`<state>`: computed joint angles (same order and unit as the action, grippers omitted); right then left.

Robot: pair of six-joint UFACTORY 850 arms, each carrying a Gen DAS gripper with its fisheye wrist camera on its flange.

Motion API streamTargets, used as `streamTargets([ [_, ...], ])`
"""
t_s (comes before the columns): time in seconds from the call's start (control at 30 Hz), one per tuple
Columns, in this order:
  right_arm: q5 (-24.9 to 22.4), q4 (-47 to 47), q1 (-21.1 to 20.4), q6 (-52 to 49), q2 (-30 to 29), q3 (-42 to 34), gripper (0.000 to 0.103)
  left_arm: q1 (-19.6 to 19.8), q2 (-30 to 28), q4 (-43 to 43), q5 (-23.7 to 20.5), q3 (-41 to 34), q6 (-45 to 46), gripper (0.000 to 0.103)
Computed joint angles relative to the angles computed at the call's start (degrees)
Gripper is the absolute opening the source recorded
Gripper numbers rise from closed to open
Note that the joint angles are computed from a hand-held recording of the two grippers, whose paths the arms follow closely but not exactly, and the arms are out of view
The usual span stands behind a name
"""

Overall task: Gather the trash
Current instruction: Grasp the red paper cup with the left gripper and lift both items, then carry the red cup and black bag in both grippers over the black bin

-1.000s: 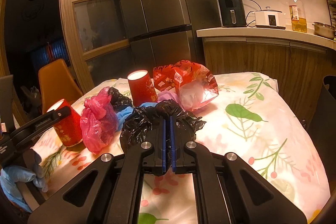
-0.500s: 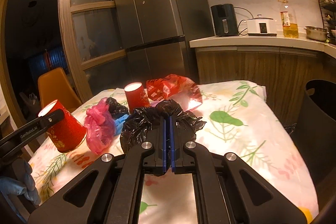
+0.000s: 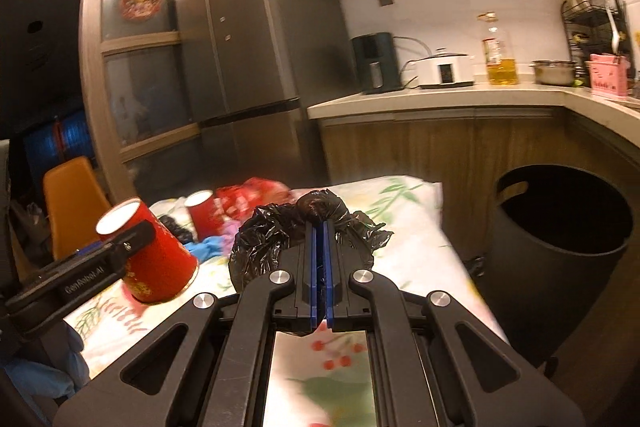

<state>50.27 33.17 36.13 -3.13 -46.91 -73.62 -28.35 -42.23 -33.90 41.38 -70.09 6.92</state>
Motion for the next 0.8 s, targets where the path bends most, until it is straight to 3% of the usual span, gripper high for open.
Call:
streamTargets([
  [0.8,9.4,9.6,-5.8,-0.5,6.5,10.7,0.004,-6.6,-11.1,8.3,-9.9,-20.9,3.1,0.059],
])
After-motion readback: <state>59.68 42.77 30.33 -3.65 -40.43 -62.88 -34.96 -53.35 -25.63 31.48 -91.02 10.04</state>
